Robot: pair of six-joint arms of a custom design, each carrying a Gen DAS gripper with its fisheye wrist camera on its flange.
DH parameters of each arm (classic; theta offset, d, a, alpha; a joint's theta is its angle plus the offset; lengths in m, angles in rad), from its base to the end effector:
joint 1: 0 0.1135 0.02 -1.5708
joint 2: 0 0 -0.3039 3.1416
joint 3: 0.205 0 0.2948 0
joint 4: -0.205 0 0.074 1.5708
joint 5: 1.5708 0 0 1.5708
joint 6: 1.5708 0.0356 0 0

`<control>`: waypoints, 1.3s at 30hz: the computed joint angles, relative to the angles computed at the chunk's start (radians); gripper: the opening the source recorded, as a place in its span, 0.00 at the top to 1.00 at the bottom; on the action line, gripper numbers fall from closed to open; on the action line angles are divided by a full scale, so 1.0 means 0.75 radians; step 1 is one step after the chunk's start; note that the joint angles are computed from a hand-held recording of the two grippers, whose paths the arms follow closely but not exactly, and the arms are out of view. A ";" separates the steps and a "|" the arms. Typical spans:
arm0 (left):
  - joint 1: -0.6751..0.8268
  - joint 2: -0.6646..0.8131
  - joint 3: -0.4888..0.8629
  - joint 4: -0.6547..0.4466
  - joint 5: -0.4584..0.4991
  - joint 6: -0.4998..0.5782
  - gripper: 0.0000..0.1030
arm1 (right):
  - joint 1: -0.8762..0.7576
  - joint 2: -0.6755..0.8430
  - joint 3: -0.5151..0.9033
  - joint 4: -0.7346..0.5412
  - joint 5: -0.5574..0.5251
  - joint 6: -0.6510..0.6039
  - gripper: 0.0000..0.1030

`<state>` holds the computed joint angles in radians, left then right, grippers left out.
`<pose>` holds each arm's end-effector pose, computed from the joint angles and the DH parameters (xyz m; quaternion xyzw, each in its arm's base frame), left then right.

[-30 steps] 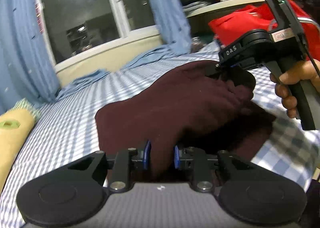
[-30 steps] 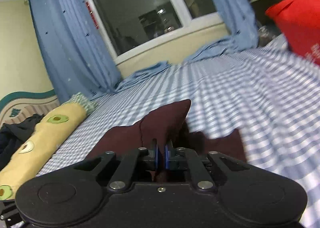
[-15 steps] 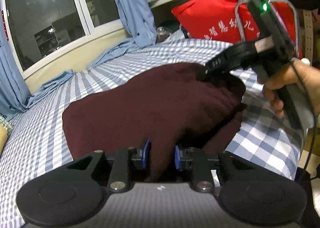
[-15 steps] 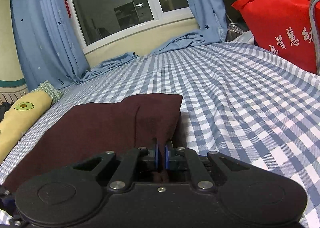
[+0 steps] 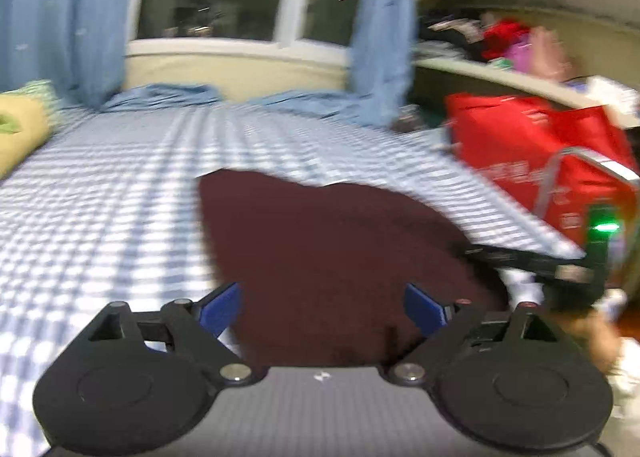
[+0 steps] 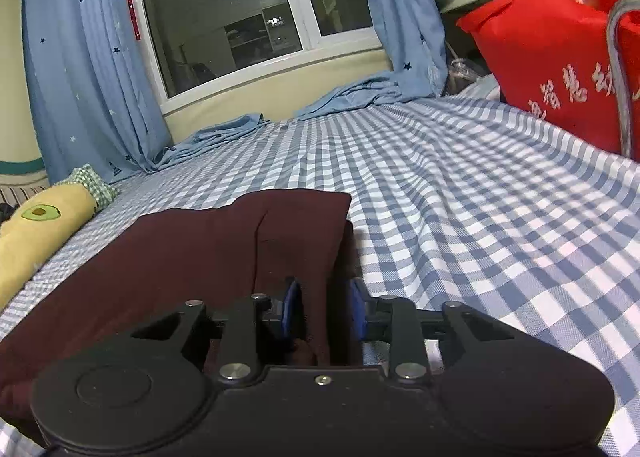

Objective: Fold small clothes

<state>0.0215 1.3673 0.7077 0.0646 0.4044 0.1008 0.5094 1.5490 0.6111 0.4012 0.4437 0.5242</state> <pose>0.3121 -0.0073 0.2219 0.1284 0.8609 -0.1490 0.4692 0.2901 0.1445 0.1658 0.1150 0.8471 0.0720 0.5137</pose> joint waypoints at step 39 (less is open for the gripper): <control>-0.033 0.143 0.011 -0.027 -0.201 -0.022 0.01 | 0.459 -0.015 -0.013 -0.165 0.515 -0.152 0.01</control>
<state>-0.0033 1.4747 0.7161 0.0447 0.2538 0.0846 0.8540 1.5378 0.6011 0.2771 0.8301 0.4099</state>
